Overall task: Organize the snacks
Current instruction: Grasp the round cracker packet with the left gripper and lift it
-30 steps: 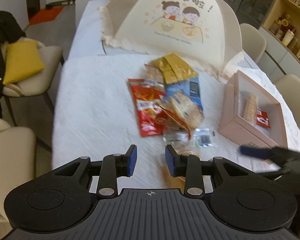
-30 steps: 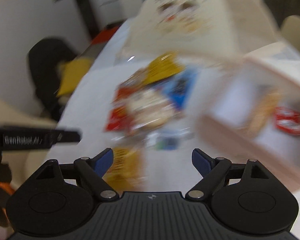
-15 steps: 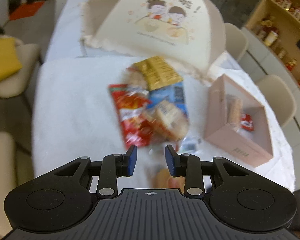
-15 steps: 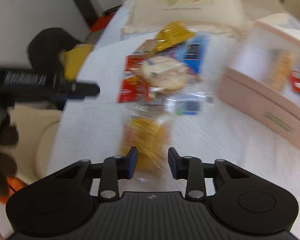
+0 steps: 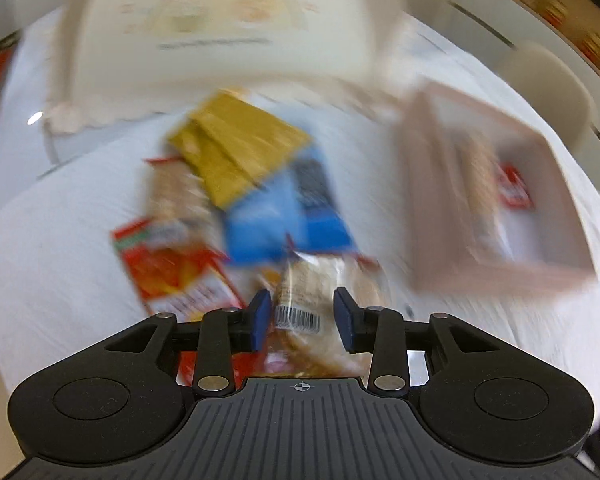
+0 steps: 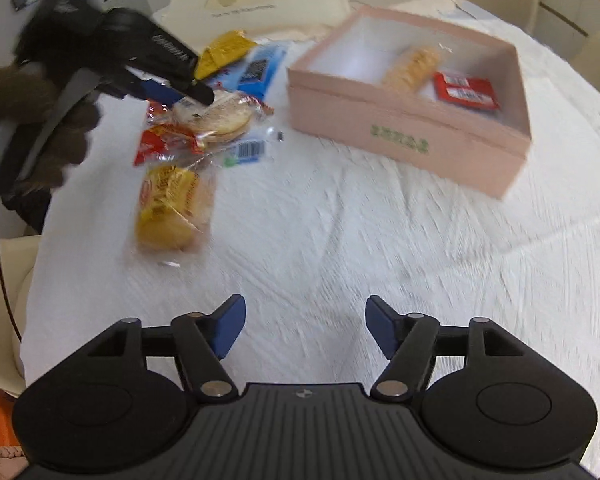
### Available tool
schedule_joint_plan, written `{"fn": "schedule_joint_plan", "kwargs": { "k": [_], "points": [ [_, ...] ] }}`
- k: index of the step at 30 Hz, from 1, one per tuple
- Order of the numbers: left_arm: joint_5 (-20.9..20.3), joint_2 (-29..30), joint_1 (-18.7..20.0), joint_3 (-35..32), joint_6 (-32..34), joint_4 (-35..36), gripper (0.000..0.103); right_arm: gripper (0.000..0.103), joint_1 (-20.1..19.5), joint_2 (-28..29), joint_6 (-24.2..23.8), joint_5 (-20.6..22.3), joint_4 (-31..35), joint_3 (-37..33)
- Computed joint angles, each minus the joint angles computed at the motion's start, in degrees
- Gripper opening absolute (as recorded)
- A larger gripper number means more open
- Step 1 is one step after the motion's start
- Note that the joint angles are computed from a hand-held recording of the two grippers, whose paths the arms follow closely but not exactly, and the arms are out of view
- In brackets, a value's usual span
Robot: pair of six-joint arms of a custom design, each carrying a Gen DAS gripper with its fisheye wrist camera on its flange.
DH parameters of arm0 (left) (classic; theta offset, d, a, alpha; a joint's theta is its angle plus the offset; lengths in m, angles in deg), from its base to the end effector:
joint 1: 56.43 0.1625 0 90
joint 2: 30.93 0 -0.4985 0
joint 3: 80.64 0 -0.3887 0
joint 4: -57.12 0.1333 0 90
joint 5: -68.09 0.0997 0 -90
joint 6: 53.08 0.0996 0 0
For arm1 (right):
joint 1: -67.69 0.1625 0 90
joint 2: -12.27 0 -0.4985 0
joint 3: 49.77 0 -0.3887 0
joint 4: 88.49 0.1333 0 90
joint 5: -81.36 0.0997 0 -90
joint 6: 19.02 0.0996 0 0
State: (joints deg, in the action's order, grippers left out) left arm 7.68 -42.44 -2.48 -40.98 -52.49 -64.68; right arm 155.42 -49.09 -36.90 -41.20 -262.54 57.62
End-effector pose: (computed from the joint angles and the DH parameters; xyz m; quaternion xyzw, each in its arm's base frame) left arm -0.4034 -0.8643 -0.0015 0.2960 0.9199 -0.1071 0.2337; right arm 0.0543 -0.6417 0.3155 0.0328 -0.9115 0.2615 0.3157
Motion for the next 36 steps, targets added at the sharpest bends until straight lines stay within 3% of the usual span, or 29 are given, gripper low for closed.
{"fn": "schedule_joint_plan", "kwargs": {
  "k": [4, 8, 10, 12, 17, 19, 20, 22, 24, 28, 31, 36],
  "points": [
    [-0.67, -0.88, -1.06, 4.16, 1.91, -0.73, 0.042, 0.071, -0.91, 0.51, 0.96, -0.34, 0.45, 0.52],
    [-1.05, 0.60, -1.95, 3.30, -0.32, -0.05, 0.044, 0.084, -0.58, 1.66, -3.31, -0.92, -3.32, 1.65],
    [-0.78, 0.54, -2.56, 4.00, 0.38, 0.38, 0.051, 0.087, -0.23, 2.54, -6.12, -1.77, -5.76, 2.32],
    [-0.71, -0.12, -3.02, 5.72, 1.37, -0.38, 0.053, 0.088, -0.11, 3.13, -8.73, -2.24, -8.93, 3.30],
    [-1.62, -0.63, -3.77, 7.36, -2.07, -2.20, 0.052, 0.094, -0.70, 2.79, -10.46, -0.54, -11.72, 4.85],
    [0.05, 1.02, -4.35, 5.41, -2.19, 0.23, 0.052, 0.096, -0.78, 2.88, -11.35, -0.25, -12.47, 5.15],
    [1.08, 1.82, -4.73, 5.12, -1.64, 0.48, 0.058, 0.097, -0.79, 2.90, -11.78, -0.18, -12.68, 5.28],
    [1.86, 2.04, -5.31, 6.65, 0.43, -2.78, 0.061, 0.099, -0.84, 2.74, -12.51, 0.26, -13.05, 5.79],
    [2.47, 2.36, -5.73, 6.70, -0.14, -3.07, 0.062, 0.103, -1.12, 2.42, -13.49, 0.86, -13.28, 6.40],
    [-0.63, 2.45, -6.03, 6.76, 0.74, -1.42, 0.062, 0.103, -1.96, 2.07, -16.45, 3.38, -17.83, 8.93],
    [-0.91, 2.21, -6.60, 8.60, 2.78, -3.89, 0.062, 0.103, -2.41, 2.01, -17.50, 4.75, -20.23, 9.95],
    [-2.27, 0.33, -7.04, 11.65, -0.37, -7.92, 0.056, 0.103, -3.46, 1.74, -20.37, 8.05, -24.49, 12.21]
  ]
}}
